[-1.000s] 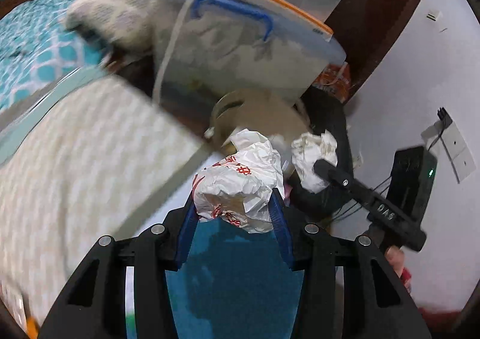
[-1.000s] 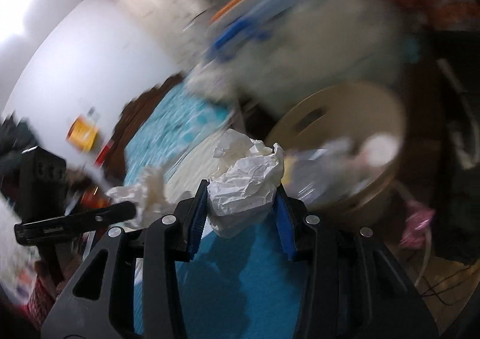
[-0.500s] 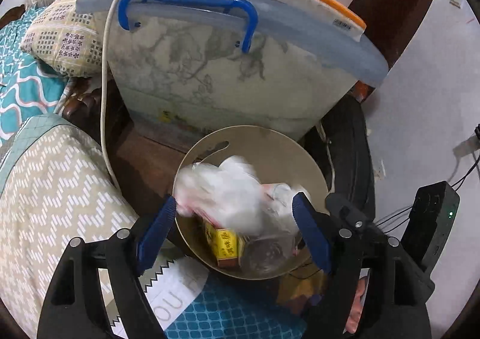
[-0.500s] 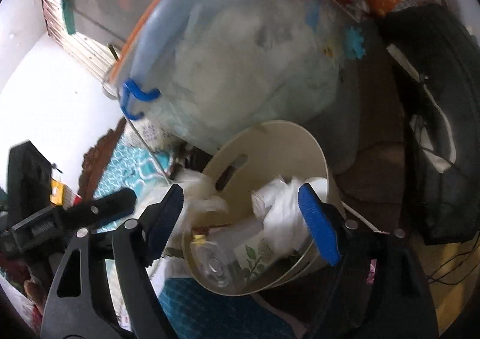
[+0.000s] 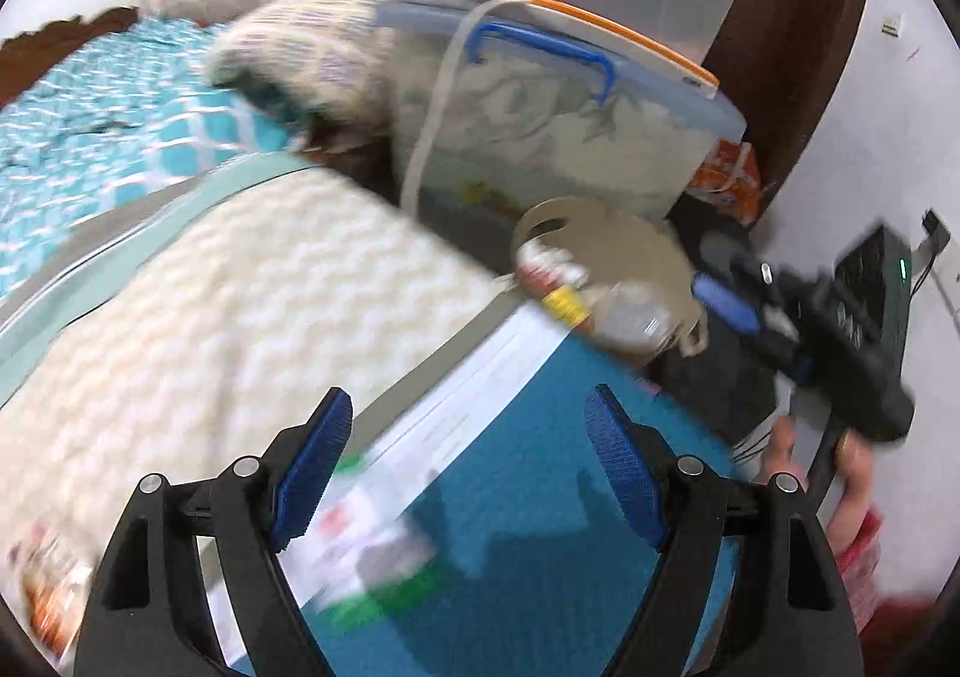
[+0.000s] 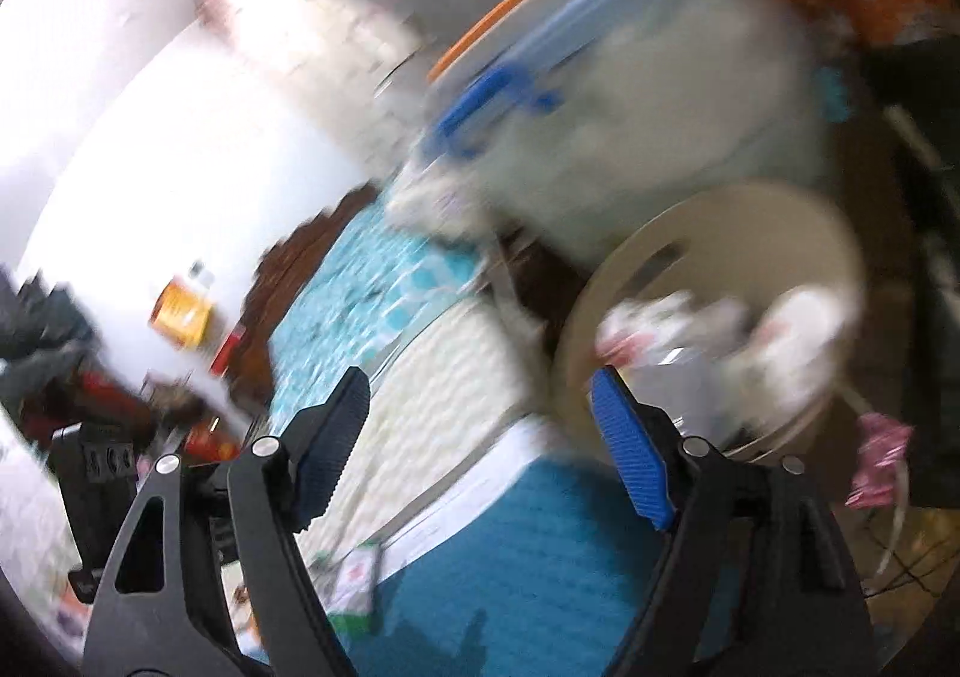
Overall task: Collect trash
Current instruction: 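Grasp the snack wrapper with the left tool while the right tool grasps a red-printed packet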
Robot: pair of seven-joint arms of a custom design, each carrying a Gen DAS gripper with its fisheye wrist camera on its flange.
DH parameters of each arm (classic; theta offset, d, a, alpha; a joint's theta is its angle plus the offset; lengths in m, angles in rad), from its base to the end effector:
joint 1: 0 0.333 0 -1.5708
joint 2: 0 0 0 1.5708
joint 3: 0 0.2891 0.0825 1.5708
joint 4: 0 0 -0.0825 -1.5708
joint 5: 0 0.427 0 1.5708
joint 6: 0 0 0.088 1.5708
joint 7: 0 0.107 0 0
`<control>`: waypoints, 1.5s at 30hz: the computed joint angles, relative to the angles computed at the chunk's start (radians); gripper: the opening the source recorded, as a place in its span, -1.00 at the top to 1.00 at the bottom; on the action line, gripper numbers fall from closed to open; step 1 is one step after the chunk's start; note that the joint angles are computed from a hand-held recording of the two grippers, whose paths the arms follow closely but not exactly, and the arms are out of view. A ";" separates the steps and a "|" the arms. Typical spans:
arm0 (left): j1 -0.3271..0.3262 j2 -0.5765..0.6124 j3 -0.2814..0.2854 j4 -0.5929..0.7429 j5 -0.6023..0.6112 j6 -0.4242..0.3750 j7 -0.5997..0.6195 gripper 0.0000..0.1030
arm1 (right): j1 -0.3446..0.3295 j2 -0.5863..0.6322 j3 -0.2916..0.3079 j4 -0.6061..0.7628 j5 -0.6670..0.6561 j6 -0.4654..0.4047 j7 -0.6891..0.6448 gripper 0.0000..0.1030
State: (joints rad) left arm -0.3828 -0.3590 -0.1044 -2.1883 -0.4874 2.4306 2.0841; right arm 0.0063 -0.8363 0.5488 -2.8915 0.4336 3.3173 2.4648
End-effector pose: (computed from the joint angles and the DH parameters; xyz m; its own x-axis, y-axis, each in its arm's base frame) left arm 0.4771 -0.2599 0.5640 -0.6953 -0.7079 0.1244 -0.6042 0.4820 -0.6345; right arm 0.3579 0.1643 0.4802 -0.1479 -0.6782 -0.7199 -0.3342 0.7193 -0.6090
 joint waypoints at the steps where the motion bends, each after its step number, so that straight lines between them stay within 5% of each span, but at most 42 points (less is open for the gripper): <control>1: 0.019 -0.063 0.010 -0.062 0.017 0.011 0.004 -0.48 | 0.031 0.056 -0.025 0.031 -0.021 0.021 -0.019 -0.45; 8: 0.155 -0.278 0.119 -0.239 0.145 0.017 -0.118 -0.48 | 0.314 0.382 -0.228 0.249 -0.101 0.055 -0.168 -0.23; 13: 0.288 -0.241 0.171 -0.225 0.221 0.004 -0.271 -0.45 | 0.632 0.554 -0.479 0.414 -0.178 -0.009 -0.278 0.08; 17: 0.310 -0.177 0.224 -0.189 0.188 -0.030 -0.286 -0.45 | 0.796 0.657 -0.595 0.530 -0.160 -0.065 -0.367 0.22; 22: 0.301 -0.073 0.278 -0.127 0.007 -0.109 -0.209 -0.41 | 0.778 0.775 -0.552 0.683 -0.118 -0.162 -0.448 0.25; 24: 0.307 -0.031 0.273 -0.103 -0.049 -0.136 -0.194 -0.07 | 0.756 0.808 -0.531 0.727 -0.109 -0.191 -0.465 0.25; 25: 0.313 -0.014 0.265 -0.093 -0.068 -0.149 -0.194 0.27 | 0.744 0.836 -0.520 0.763 -0.106 -0.215 -0.470 0.25; 29: 0.344 -0.020 0.257 -0.105 -0.166 -0.175 -0.118 0.46 | 0.697 0.886 -0.481 0.840 -0.153 -0.255 -0.439 0.25; 35: 0.418 -0.149 0.313 -0.177 -0.285 -0.202 -0.016 0.46 | 0.629 0.993 -0.420 1.005 -0.254 -0.335 -0.404 0.25; 39: 0.487 -0.201 0.331 -0.220 -0.239 -0.186 -0.049 0.46 | 0.605 1.133 -0.381 1.209 -0.262 -0.484 -0.476 0.21; 43: 0.521 -0.238 0.358 -0.259 -0.204 -0.198 -0.070 0.46 | 0.669 1.236 -0.448 1.357 -0.396 -0.584 -0.381 0.18; 45: 0.527 -0.247 0.372 -0.271 -0.200 -0.206 -0.068 0.46 | 0.684 1.281 -0.473 1.418 -0.434 -0.614 -0.328 -0.01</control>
